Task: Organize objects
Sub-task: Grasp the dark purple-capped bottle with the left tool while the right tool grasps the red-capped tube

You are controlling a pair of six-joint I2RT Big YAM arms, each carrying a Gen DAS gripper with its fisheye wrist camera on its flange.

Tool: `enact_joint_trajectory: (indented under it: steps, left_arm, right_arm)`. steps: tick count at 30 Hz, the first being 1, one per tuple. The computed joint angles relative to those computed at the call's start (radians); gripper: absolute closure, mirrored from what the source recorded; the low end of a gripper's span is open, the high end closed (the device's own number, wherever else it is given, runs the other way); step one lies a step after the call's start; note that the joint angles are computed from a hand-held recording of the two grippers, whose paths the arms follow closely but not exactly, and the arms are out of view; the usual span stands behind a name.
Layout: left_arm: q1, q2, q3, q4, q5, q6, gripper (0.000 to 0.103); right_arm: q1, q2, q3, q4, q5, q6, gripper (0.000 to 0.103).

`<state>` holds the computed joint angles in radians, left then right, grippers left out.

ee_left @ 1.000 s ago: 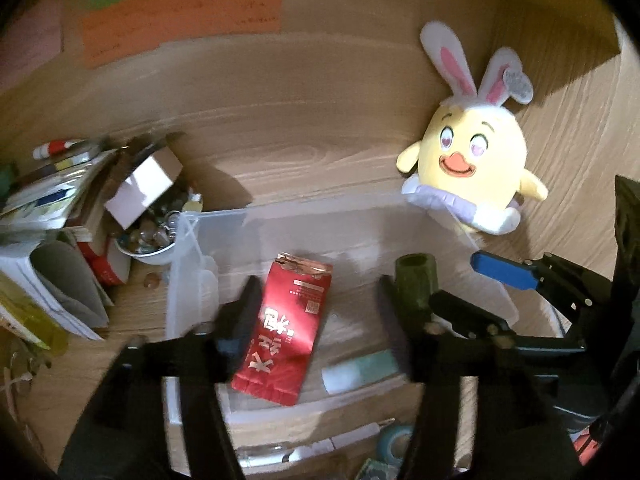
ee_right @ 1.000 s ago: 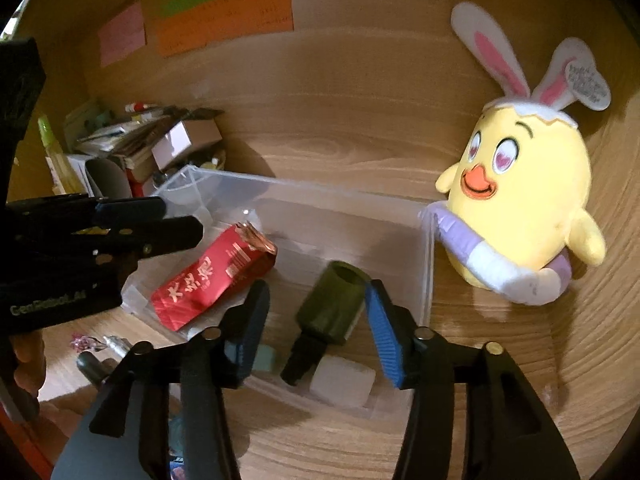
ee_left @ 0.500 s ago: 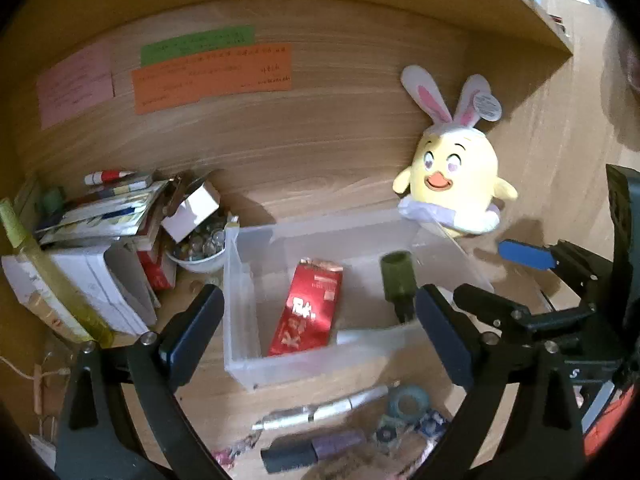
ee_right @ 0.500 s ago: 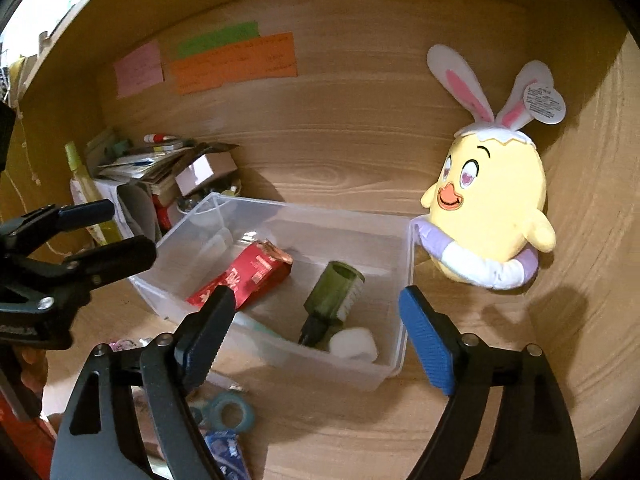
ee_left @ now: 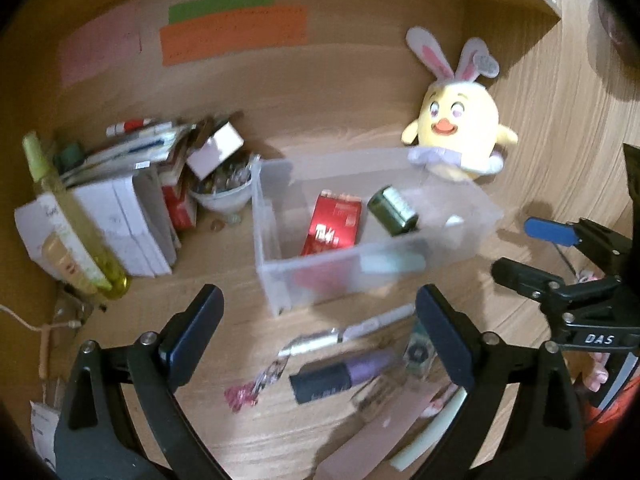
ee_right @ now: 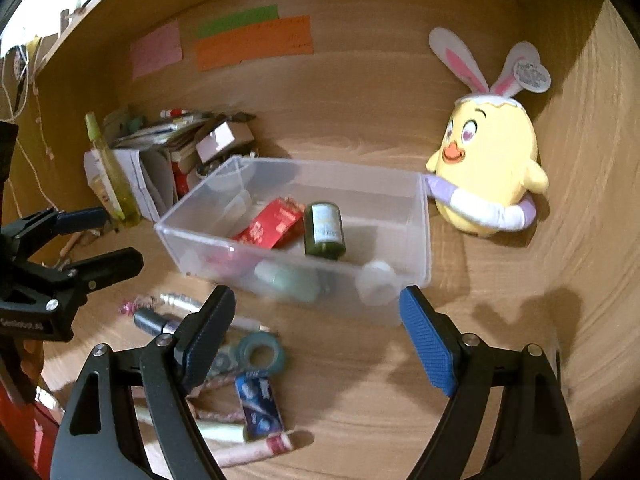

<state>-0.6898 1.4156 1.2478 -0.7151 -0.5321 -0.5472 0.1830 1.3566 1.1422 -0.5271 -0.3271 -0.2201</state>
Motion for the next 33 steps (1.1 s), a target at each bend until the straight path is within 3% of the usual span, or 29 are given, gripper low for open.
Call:
enact_joint_trajectory:
  steps: [7,15,17,18,19,25,33]
  left_arm:
    - [0.013,0.022,-0.051,0.003,0.085,-0.049,0.005]
    - [0.022,0.056,-0.07,0.049,0.163,-0.048,0.006]
    - [0.029,0.066,-0.065,0.053,0.181,-0.048,0.015]
    - [0.035,0.069,-0.063,0.053,0.199,-0.044,0.026]
    - [0.041,0.075,-0.06,0.053,0.225,-0.039,0.031]
    - [0.043,0.082,-0.074,0.055,0.263,-0.041,0.043]
    - [0.041,0.041,-0.125,0.068,0.266,-0.063,0.044]
  right_arm:
    - [-0.002,-0.025,-0.077,-0.031,0.012,-0.004,0.021]
    - [0.0,-0.047,-0.149,-0.075,-0.006,0.004,0.021]
    - [0.008,-0.05,-0.165,-0.082,-0.003,0.004,0.021]
    - [0.014,-0.052,-0.172,-0.081,0.003,0.005,0.021]
    - [0.016,-0.054,-0.179,-0.083,0.003,0.003,0.021]
    - [0.02,-0.088,-0.217,-0.074,0.035,-0.011,0.025]
    - [-0.003,-0.115,-0.236,-0.069,0.056,-0.014,0.042]
